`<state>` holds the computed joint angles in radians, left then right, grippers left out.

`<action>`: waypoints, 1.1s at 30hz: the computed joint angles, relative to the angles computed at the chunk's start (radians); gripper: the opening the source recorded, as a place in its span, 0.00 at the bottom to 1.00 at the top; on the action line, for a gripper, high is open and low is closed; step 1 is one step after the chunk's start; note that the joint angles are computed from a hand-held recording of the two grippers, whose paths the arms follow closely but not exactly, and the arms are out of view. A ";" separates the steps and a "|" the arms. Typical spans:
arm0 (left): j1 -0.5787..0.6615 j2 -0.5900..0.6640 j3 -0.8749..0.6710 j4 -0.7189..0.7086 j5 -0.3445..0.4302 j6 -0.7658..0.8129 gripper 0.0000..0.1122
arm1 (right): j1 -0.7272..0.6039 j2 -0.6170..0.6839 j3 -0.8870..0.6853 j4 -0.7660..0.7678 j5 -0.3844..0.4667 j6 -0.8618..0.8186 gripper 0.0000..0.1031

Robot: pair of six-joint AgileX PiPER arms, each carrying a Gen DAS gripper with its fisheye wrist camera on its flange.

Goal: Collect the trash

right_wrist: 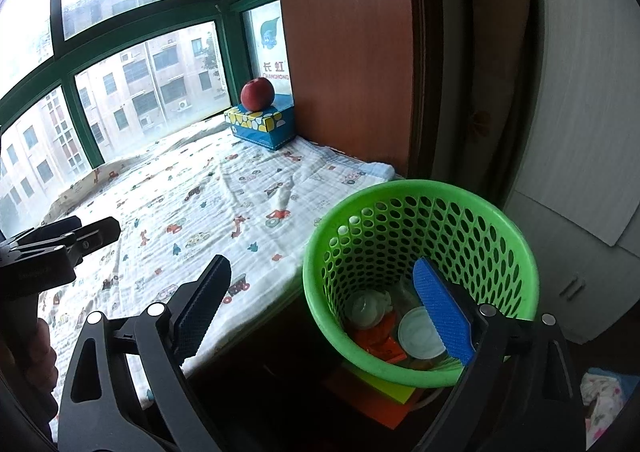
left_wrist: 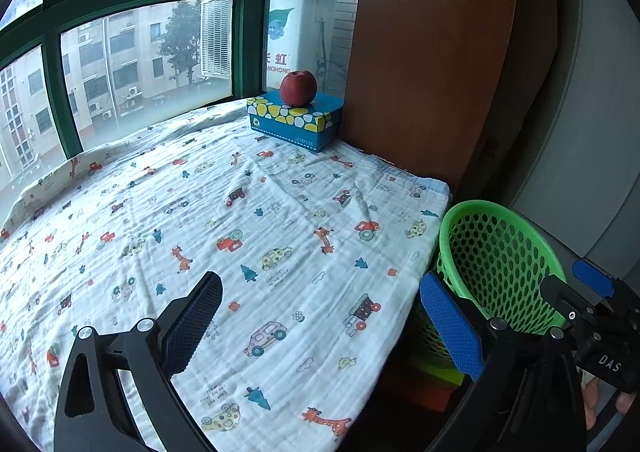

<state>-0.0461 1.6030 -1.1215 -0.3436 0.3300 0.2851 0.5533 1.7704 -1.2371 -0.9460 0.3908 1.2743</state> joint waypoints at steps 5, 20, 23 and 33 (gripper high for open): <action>0.003 -0.003 0.008 0.000 -0.004 -0.008 0.85 | 0.004 -0.001 -0.002 -0.006 0.007 0.007 0.89; 0.007 -0.001 0.009 0.002 -0.003 -0.013 0.85 | 0.005 0.001 -0.005 0.008 0.006 -0.006 0.89; 0.004 -0.002 0.011 0.016 -0.006 -0.030 0.85 | 0.006 0.001 -0.006 0.006 0.007 -0.004 0.89; 0.006 -0.003 0.013 0.011 -0.007 -0.025 0.85 | 0.006 0.001 -0.005 0.010 0.004 -0.004 0.89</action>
<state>-0.0406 1.6002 -1.1086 -0.3330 0.3230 0.2605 0.5595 1.7710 -1.2421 -0.9355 0.3953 1.2699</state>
